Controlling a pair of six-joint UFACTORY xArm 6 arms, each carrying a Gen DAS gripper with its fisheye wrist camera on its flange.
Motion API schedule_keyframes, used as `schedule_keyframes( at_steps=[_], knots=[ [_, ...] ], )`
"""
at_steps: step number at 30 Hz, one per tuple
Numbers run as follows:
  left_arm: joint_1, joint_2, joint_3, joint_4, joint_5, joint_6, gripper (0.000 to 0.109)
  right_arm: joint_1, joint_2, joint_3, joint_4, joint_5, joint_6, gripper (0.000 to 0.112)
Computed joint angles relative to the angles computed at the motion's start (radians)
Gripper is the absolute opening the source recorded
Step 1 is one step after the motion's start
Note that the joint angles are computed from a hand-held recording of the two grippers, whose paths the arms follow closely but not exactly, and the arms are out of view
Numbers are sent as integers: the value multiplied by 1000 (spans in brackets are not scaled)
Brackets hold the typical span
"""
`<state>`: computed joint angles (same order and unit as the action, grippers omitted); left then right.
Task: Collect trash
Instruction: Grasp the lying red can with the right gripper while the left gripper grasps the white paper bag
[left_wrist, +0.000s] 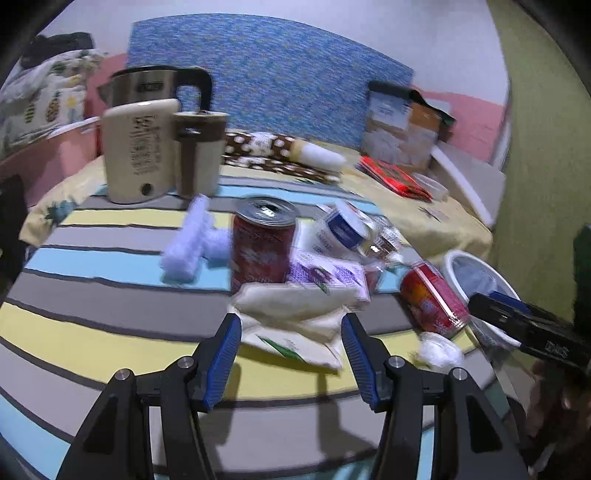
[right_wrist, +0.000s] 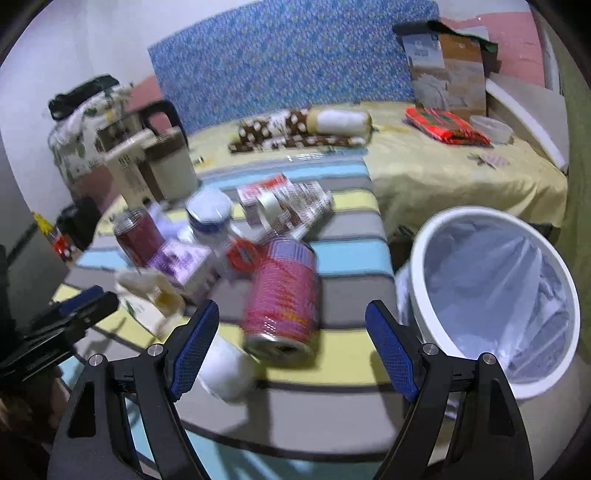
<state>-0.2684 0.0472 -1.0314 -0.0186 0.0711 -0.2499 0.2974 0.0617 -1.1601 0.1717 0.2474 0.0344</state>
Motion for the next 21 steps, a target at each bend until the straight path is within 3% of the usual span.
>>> schedule_keyframes(
  at_steps=[2,6,10,14,21],
  knots=[
    [24,22,-33,71,15,-91,56,6,29,-26,-11,-8,7,83],
    [39,62,-83,60,56,-148,57,1,108,-103,-176,57,158,83],
    [37,95,-117,27,71,-160,57,-10,134,-122,-151,96,134,80],
    [19,115,-136,-100,82,-47,57,-17,130,-119,-82,121,64,58],
    [-16,128,-142,-352,119,188,57,-23,102,-80,36,110,-40,56]
  ],
)
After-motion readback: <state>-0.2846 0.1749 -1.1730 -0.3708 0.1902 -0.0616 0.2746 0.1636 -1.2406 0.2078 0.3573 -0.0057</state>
